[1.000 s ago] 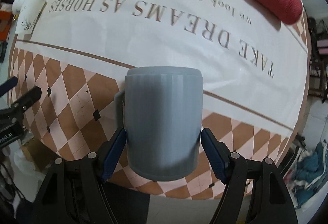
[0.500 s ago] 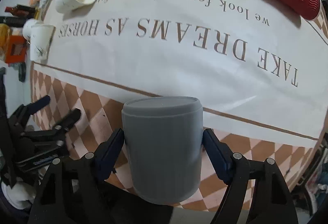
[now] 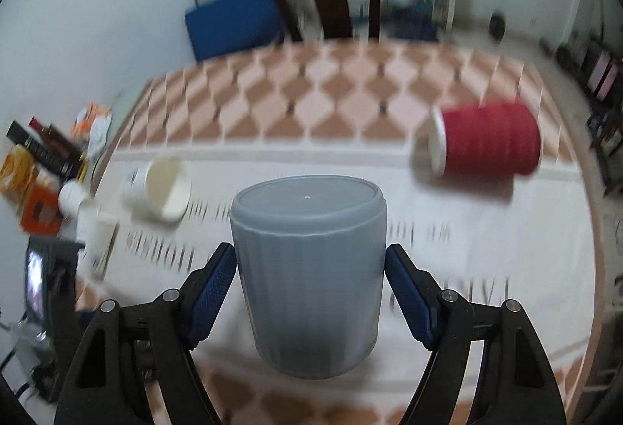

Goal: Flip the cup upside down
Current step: 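Lower the grey mug upright onto the tablecloth with the right gripper, then open the right gripper and withdraw it from the grey mug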

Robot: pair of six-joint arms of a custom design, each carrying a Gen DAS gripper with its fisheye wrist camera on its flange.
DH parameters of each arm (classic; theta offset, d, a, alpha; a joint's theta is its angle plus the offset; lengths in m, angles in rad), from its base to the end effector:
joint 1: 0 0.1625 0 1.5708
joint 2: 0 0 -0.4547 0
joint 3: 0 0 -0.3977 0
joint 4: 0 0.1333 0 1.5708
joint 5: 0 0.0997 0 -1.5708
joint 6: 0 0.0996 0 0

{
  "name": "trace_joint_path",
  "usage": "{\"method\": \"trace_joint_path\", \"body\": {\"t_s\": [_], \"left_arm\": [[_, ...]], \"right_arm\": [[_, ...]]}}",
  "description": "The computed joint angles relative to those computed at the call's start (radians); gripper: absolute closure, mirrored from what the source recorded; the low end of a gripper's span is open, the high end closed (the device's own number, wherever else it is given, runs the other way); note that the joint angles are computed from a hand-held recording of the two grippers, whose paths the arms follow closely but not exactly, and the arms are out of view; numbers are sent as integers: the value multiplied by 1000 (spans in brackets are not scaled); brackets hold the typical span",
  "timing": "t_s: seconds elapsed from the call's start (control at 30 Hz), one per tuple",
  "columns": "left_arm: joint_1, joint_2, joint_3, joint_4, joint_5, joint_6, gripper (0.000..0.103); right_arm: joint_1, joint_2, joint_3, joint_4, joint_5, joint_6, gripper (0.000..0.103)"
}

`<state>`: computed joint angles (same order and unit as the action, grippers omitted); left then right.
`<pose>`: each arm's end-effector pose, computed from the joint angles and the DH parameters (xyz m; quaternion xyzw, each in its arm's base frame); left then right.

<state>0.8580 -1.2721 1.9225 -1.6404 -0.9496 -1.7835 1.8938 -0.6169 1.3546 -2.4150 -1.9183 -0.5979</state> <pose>-0.1752 -0.4952 0.2338 -0.3901 0.8293 -0.1913 0.3514 0.3400 -0.7027 0.0755 0.4288 -0.8852 0.0283 0.1782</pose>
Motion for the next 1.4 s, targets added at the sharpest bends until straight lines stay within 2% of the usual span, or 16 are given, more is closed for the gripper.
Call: {"method": "trace_joint_path", "body": {"t_s": [0.13,0.3,0.37,0.53,0.63,0.7,0.77,0.83,0.93,1.03,1.4], "left_arm": [[37,5,-33,18,30,48,0],[48,43,-62,19,40,73,0],[48,62,-73,16,41,77,0],[12,88,-67,12,27,33,0],[7,94,-66,26,47,21,0],[-22,103,-75,79,55,-29,0],[-37,120,-95,113,55,-57,0],[-57,129,-115,150,53,-89,0],[-102,136,-147,222,53,-142,0],[-167,139,-176,290,49,-204,0],[-374,182,-425,626,139,-289,0]], "right_arm": [[-5,12,78,-226,42,-105,23],[-19,-1,177,-356,59,-199,23],[-24,-14,203,-372,59,-208,23],[-40,-58,236,-340,54,-185,23],[-45,-74,238,-292,37,-147,23],[-50,-86,244,-269,27,-126,23],[-49,-105,260,-272,11,-117,18],[-50,-126,268,-265,5,-96,7],[-43,-166,278,-249,-33,-60,2],[-23,-205,282,-245,-96,-49,1],[92,-425,261,-79,-212,29,1]]}}
